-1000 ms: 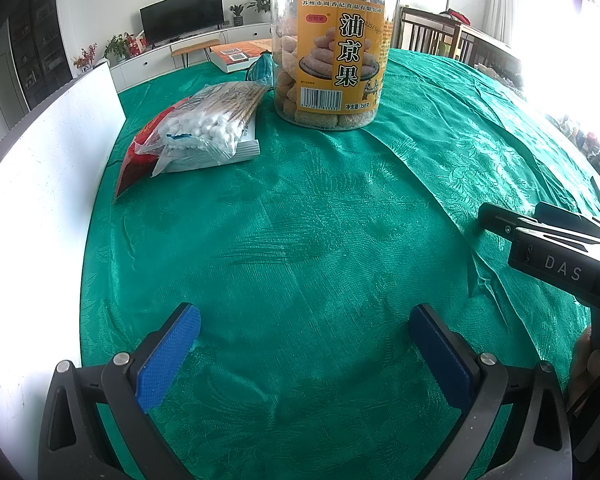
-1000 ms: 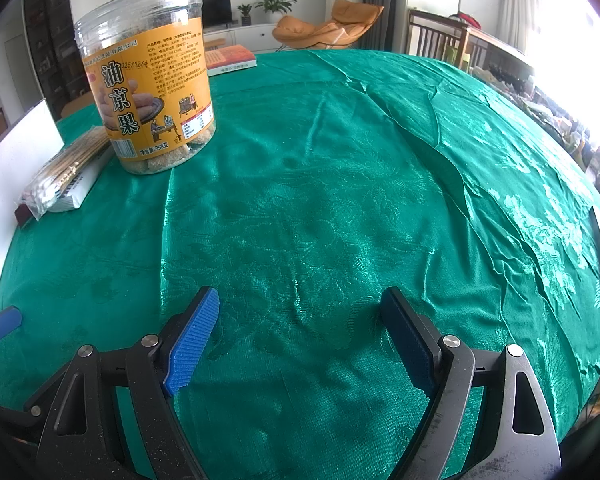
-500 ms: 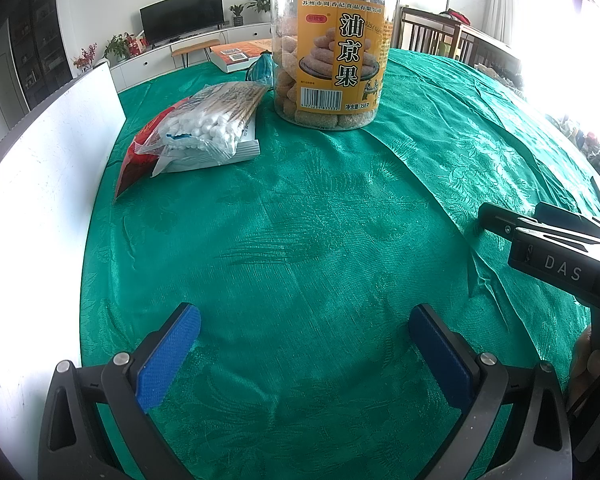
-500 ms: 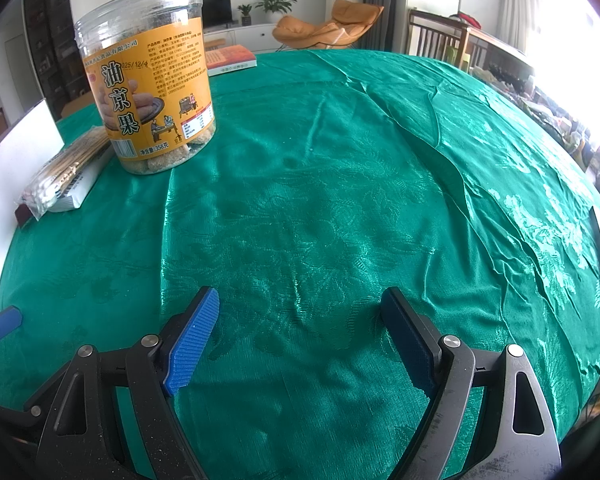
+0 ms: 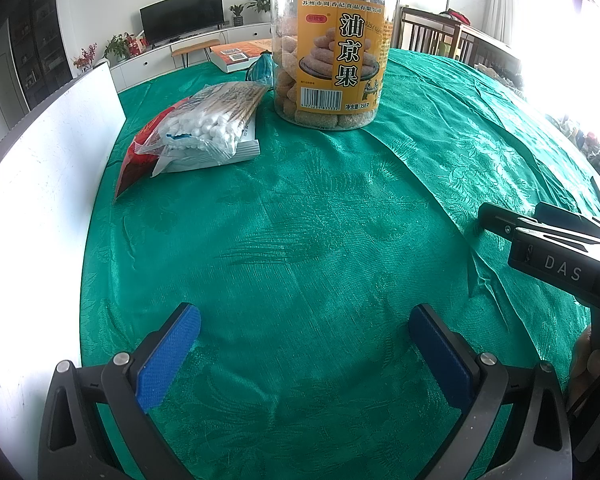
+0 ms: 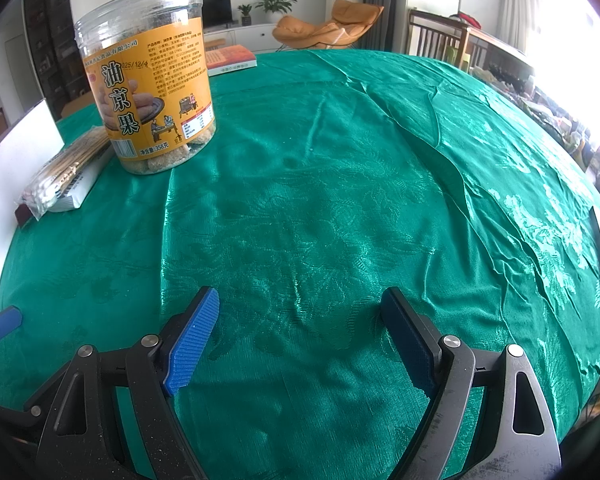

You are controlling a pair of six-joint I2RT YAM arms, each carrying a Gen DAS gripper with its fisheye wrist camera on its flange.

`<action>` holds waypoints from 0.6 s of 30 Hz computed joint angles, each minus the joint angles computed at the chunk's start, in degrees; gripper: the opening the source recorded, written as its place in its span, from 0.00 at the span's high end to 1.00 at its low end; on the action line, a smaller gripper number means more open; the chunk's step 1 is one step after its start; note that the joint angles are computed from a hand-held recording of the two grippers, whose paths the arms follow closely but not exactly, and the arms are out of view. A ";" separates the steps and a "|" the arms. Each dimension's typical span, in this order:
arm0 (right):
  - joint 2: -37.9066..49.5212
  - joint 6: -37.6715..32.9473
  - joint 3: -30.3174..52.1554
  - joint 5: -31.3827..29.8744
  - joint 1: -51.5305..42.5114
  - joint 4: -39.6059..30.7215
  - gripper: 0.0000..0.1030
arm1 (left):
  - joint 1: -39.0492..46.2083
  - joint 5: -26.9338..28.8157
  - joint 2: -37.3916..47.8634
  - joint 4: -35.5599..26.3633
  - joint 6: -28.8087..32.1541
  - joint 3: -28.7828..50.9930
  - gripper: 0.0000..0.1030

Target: Organize soft objects

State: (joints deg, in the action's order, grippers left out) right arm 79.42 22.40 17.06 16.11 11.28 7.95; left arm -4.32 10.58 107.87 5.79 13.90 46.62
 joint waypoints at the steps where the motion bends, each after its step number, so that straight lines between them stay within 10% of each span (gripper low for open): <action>1: 0.00 0.00 0.00 0.00 0.00 0.00 0.17 | 0.09 0.05 0.02 -0.06 0.08 0.07 0.00; 11: -0.05 -0.02 -0.10 0.01 0.01 0.05 0.17 | -0.07 -0.35 -0.21 -1.51 0.47 0.52 0.00; 18: -0.08 -0.04 -0.14 0.01 0.01 0.08 0.17 | 0.99 2.81 -4.09 -22.72 -1.21 13.91 0.01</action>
